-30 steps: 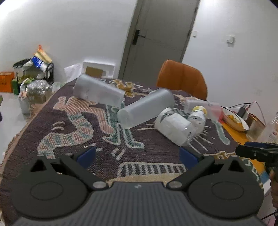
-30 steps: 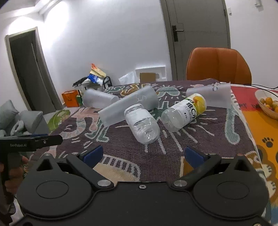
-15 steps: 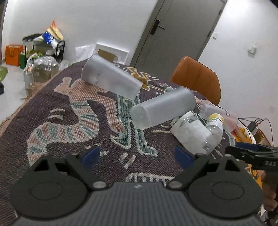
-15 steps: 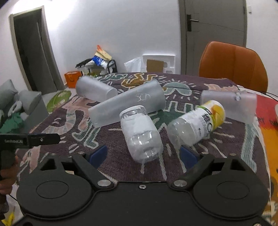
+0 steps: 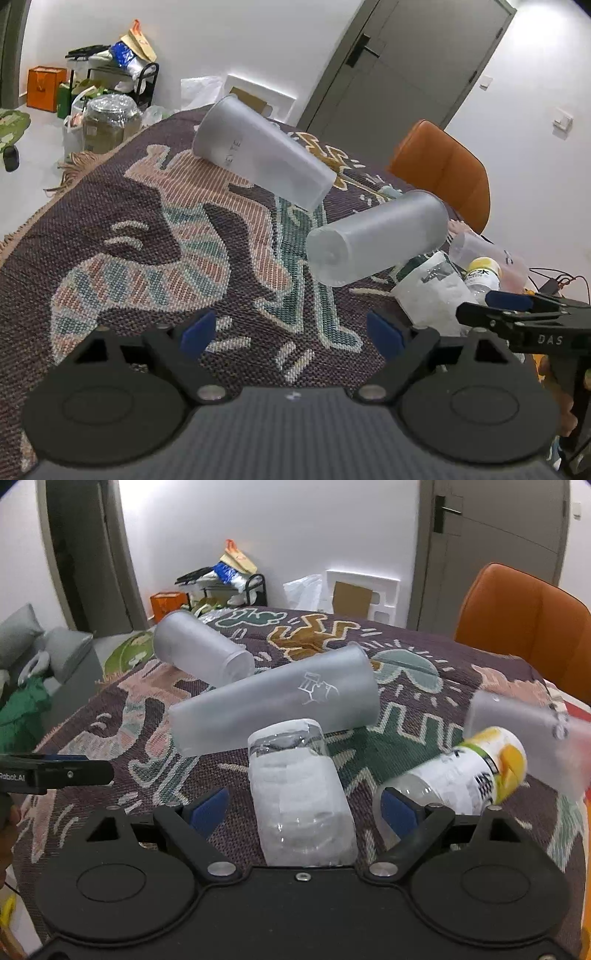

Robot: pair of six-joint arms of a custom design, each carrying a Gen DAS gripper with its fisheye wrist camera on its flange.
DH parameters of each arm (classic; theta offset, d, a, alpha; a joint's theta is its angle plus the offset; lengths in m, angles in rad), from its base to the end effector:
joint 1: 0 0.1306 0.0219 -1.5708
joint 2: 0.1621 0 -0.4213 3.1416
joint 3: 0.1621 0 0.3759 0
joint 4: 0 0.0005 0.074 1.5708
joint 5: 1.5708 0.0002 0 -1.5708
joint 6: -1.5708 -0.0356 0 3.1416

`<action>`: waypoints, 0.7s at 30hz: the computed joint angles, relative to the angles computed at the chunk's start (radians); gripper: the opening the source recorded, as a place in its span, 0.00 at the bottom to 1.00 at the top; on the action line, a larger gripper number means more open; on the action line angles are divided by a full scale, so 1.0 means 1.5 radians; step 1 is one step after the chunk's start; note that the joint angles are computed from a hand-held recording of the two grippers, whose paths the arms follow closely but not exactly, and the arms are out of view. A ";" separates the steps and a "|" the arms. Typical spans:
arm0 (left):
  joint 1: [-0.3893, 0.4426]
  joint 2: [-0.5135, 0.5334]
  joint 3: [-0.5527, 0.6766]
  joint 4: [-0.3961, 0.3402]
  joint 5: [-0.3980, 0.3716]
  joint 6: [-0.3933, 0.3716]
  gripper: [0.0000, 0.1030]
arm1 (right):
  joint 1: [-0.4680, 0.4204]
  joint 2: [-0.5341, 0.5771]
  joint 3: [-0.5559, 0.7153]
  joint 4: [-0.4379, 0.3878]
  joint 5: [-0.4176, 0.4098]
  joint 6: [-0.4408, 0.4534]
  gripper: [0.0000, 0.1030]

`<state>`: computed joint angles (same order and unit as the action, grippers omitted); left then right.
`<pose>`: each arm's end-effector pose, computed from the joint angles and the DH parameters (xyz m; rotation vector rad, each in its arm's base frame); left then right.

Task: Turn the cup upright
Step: 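Reach the right gripper to the clear labeled cup lying sideways and grasp it, then lift the clear cup with the right gripper and rotate it upright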

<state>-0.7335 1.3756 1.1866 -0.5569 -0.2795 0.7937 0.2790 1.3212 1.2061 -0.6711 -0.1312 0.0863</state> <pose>0.3454 -0.2987 0.4075 -0.2127 2.3168 -0.4667 0.4176 0.1239 0.4296 -0.4920 2.3104 0.2484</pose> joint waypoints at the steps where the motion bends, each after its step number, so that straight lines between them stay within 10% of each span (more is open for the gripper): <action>1: 0.001 0.002 0.001 0.000 0.002 0.001 0.84 | 0.001 0.008 0.006 -0.004 0.003 0.006 0.87; 6: 0.008 0.010 0.005 0.001 0.012 0.002 0.84 | 0.012 0.036 0.024 -0.012 0.024 0.028 0.86; 10: 0.011 0.013 0.007 0.004 0.019 0.000 0.84 | 0.022 0.055 0.041 -0.038 0.037 0.047 0.60; 21: 0.000 -0.001 -0.001 0.013 0.019 -0.003 0.84 | 0.025 0.009 0.023 -0.034 0.029 0.029 0.58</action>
<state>-0.7337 1.3735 1.1857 -0.5376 -0.2513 0.7891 0.3159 1.3350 1.2399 -0.7219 -0.0880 0.1301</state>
